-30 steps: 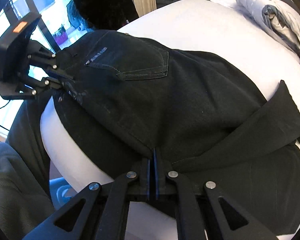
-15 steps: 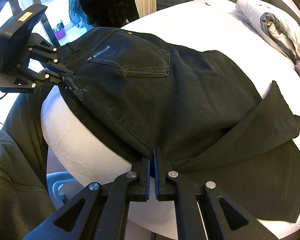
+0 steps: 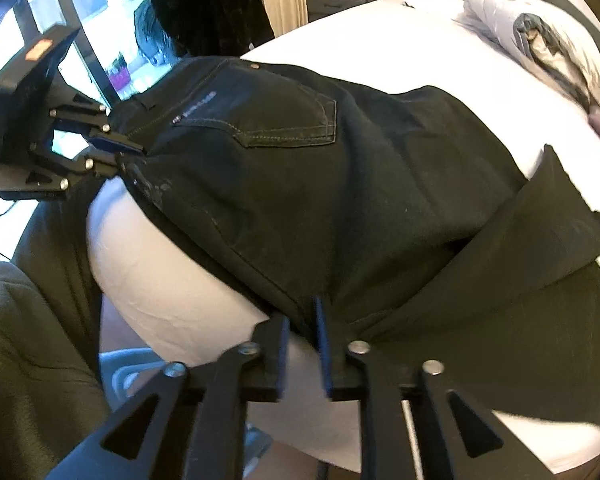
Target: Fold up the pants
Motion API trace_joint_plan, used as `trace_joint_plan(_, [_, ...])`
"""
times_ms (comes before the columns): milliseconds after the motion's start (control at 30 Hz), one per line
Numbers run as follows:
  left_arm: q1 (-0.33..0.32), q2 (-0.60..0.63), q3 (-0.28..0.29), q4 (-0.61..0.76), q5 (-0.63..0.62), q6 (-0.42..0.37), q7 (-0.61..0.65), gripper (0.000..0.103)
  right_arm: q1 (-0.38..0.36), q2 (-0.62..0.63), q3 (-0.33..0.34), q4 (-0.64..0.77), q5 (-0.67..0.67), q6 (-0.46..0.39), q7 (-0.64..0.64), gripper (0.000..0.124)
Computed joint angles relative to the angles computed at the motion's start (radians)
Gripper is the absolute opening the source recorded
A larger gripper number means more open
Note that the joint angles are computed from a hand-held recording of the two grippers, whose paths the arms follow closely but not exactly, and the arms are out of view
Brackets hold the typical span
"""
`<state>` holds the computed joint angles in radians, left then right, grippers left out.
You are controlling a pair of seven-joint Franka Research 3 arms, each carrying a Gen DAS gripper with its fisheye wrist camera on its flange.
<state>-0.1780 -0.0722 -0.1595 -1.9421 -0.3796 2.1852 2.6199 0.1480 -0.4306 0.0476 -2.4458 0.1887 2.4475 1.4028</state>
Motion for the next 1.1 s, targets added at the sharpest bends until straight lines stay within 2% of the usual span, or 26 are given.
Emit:
trace_joint_plan(33, [0.004,-0.001,0.005,0.01,-0.003,-0.023,0.003,0.018,0.001,-0.008,-0.004,-0.004,0.004,-0.002,-0.004,0.027])
trace_joint_plan(167, [0.026,0.012,0.02,0.089,0.0,-0.152,-0.024,0.019,0.01,-0.045,-0.031,-0.001,0.055,-0.024,-0.022,0.028])
trace_joint_plan(200, [0.031,0.01,0.02,0.098,-0.003,-0.157,-0.031,0.019,0.007,-0.054,-0.036,0.003,0.066,-0.024,-0.022,0.028])
trace_joint_plan(333, [0.037,0.02,0.02,0.16,-0.115,-0.15,-0.074,0.019,0.015,-0.06,-0.069,0.027,0.159,0.039,-0.045,0.027])
trace_joint_plan(433, [0.019,0.054,-0.008,0.187,-0.173,-0.083,-0.149,0.019,0.012,-0.014,-0.068,0.044,0.194,0.079,-0.044,0.027])
trace_joint_plan(533, [0.0,0.115,-0.04,0.218,-0.221,-0.076,-0.23,0.019,-0.004,0.048,-0.056,0.048,0.186,0.056,-0.013,0.027])
trace_joint_plan(600, [-0.016,0.155,-0.062,0.22,-0.184,-0.071,-0.297,0.019,-0.026,0.066,-0.04,0.032,0.148,0.031,0.035,0.027])
trace_joint_plan(633, [-0.028,0.19,-0.071,0.23,-0.12,-0.09,-0.361,0.019,-0.021,0.042,-0.041,-0.002,0.159,0.069,0.031,0.025])
trace_joint_plan(667, [-0.037,0.196,-0.077,0.212,-0.065,-0.081,-0.403,0.019,-0.021,0.022,-0.042,-0.016,0.16,0.071,0.034,0.025])
trace_joint_plan(733, [-0.029,0.155,-0.087,0.136,-0.086,-0.012,-0.365,0.019,-0.022,-0.012,-0.051,-0.028,0.159,0.041,0.035,0.025])
trace_joint_plan(800, [-0.021,0.145,-0.082,0.147,-0.101,-0.045,-0.379,0.019,-0.025,-0.053,-0.076,-0.031,0.182,0.013,0.026,0.026])
trace_joint_plan(967, [-0.025,0.131,-0.083,0.18,-0.212,-0.008,-0.391,0.019,-0.144,-0.033,-0.073,0.044,0.117,0.082,0.148,0.059])
trace_joint_plan(1033, [-0.037,0.161,-0.092,0.206,-0.222,-0.009,-0.437,0.019,-0.219,0.04,-0.052,0.135,0.024,0.077,0.248,0.066])
trace_joint_plan(1100, [-0.053,0.191,-0.1,0.22,-0.17,0.009,-0.517,0.019,-0.274,0.12,-0.03,0.226,-0.104,0.075,0.335,0.066])
